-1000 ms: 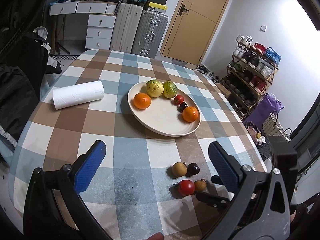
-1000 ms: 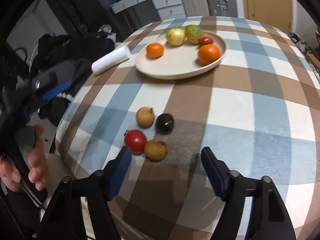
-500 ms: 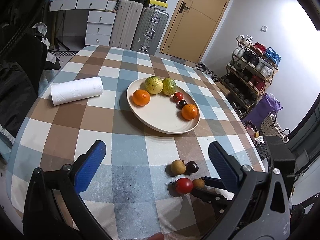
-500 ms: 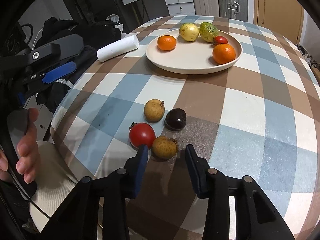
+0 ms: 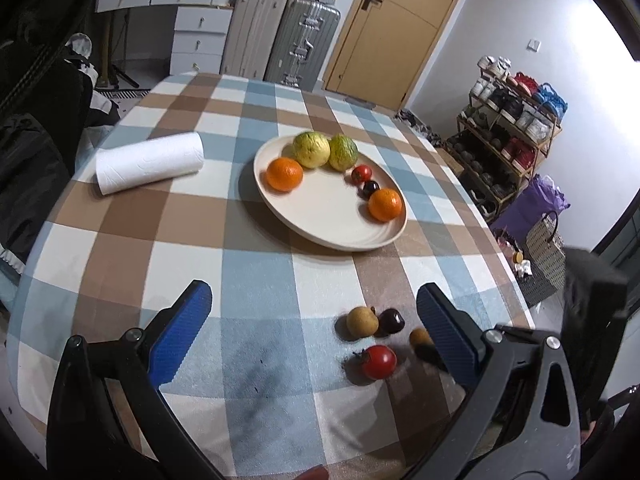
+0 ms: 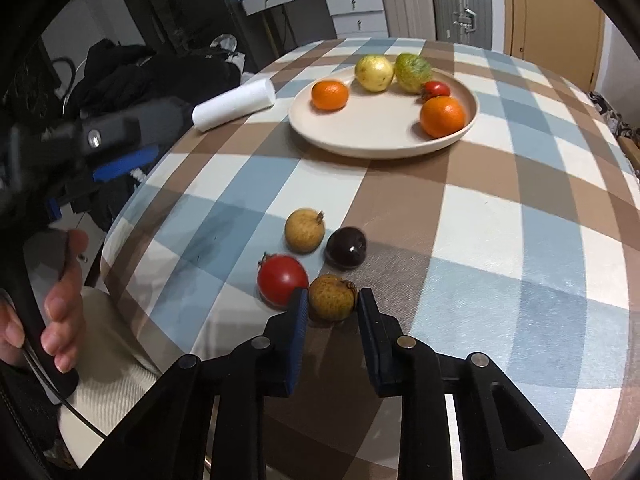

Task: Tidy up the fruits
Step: 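Grasp the small tan round fruit with the right tool, then grasp the second red tomato with the left tool while the right tool holds its fruit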

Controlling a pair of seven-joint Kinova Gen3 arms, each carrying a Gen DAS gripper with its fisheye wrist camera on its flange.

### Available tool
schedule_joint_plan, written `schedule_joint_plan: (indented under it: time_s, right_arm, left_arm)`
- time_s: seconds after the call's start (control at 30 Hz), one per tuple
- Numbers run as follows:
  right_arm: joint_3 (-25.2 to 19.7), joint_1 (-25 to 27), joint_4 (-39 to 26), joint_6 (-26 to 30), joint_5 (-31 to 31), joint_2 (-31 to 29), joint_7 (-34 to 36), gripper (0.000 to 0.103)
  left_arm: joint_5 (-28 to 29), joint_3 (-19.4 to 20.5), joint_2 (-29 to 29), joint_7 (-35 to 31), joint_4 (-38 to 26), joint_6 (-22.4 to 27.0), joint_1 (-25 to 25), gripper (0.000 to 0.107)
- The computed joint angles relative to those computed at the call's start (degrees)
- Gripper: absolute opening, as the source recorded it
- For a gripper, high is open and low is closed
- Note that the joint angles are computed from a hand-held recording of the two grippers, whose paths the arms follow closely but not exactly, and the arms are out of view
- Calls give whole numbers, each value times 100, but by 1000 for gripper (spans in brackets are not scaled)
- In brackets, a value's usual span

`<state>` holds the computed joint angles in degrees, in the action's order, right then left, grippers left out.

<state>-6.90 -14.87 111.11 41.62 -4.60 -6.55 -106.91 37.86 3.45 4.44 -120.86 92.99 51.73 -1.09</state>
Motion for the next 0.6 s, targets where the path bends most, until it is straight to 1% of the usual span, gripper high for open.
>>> schedule_joint_plan:
  time_s: [0.1,0.23,0.3,0.4,0.43,0.47,0.53,0.6]
  right_arm:
    - [-4,67,32,-69,102,-121,-169,26]
    - [2,221,101,-178,243,-322,-502,26]
    - [-20,323,138,-221,363,-429,-735,26]
    - [83,412,192,-308,314,-580,-812,26]
    - [93,439,202,-328,313,-614,-829,26]
    - [111,459,212,-352,301,-649,-832,26]
    - [142,480,238,-395,254,-712,-812,26]
    - [154,494,244,-410,214,-750,-791,26]
  left_arm:
    - [-53,46,123,2,-97,210,33,102]
    - [-347,151,287,147,-222,434,169,102]
    - [-550,201,329,236,-228,448,269,102]
    - [-811,290,383,287,-208,442,432,102]
    - [-861,314,376,268,-173,403,475,100]
    - [-902,322,354,266,-128,351,506,97]
    - [-998,346,351,248,-101,314,572,95]
    - [-959,356,374,165,-107,369,569,85]
